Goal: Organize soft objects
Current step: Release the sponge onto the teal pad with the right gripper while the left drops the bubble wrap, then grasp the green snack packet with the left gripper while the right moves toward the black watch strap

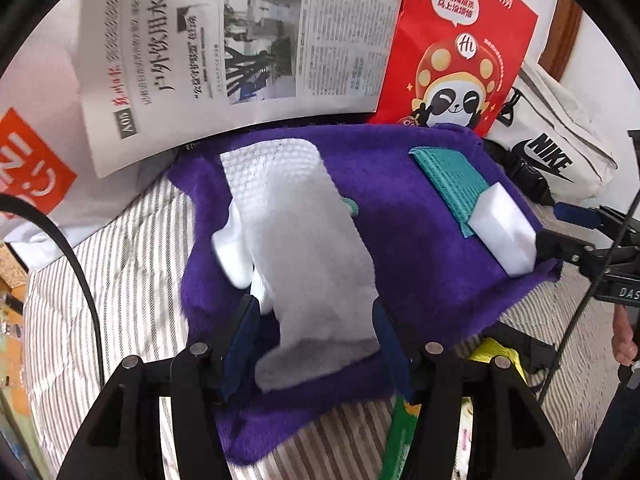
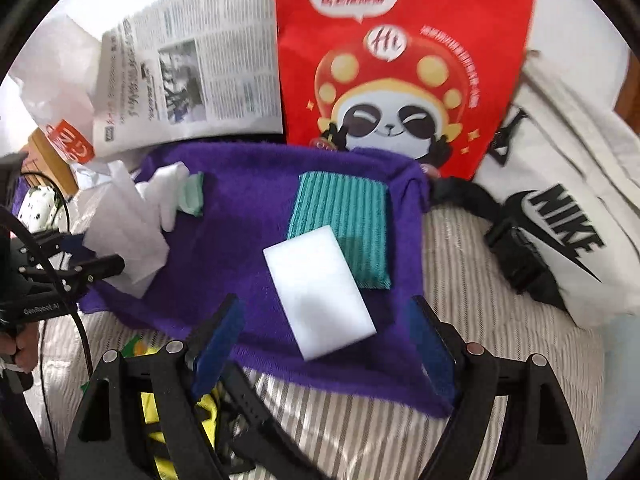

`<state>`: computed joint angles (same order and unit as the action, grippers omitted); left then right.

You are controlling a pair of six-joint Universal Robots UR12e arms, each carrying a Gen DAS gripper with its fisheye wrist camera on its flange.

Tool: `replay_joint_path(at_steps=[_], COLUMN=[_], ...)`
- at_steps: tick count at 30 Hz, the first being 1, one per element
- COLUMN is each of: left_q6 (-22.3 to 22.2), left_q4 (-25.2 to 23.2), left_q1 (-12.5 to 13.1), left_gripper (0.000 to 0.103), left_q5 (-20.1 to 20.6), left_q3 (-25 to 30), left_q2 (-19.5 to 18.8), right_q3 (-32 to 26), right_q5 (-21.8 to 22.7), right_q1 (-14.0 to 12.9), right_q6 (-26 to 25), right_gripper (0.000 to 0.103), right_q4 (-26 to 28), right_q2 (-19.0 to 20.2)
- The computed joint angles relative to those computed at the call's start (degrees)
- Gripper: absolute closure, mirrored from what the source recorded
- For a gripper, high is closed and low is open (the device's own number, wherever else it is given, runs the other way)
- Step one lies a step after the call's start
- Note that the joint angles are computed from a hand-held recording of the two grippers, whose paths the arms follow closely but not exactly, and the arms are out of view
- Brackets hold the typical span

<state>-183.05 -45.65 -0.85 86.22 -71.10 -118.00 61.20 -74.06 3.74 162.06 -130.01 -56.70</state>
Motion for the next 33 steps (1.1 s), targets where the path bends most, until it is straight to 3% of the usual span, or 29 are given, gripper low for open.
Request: replay_joint_path(at_steps=[7, 15, 23, 26, 31, 33], left_q6=[3.32, 4.65, 3.65, 6.06, 9.80, 9.19], left_q4=[2.03, 3.38, 3.45, 4.07, 5.44, 5.98], left_q1=[-1.58, -3.16, -3.77, -3.94, -5.01, -4.87], left_gripper=[0.047, 0.047, 0.047, 0.047, 0.046, 0.052], left_q5=[2.96, 1.65, 0.33, -0.06, 3.40, 2.88], left_q3=[-4.75, -11.35, -15.79, -16.35, -16.10, -16.03], left_q2=[4.11, 8.74, 9.94, 9.76, 8.68, 8.48], right_q3=[5.80, 13.49, 18.60, 19.50, 20.59, 20.77], right_q5=[5.62, 5.55, 3.09, 3.22, 3.81, 3.81], right_q1=[-2.23, -2.61, -3.67, -4.53, -5.28, -5.41], right_q6=[4.31, 6.68, 6.08, 7.58, 7.38, 7.21], right_gripper=[0.021, 0.021, 0.021, 0.021, 0.021, 0.021], right_q4=[-0.58, -3.41, -6.80, -7.03, -6.65, -6.53], right_q2=[-4.30, -8.95, -12.27, -12.72, -13.07, -13.09])
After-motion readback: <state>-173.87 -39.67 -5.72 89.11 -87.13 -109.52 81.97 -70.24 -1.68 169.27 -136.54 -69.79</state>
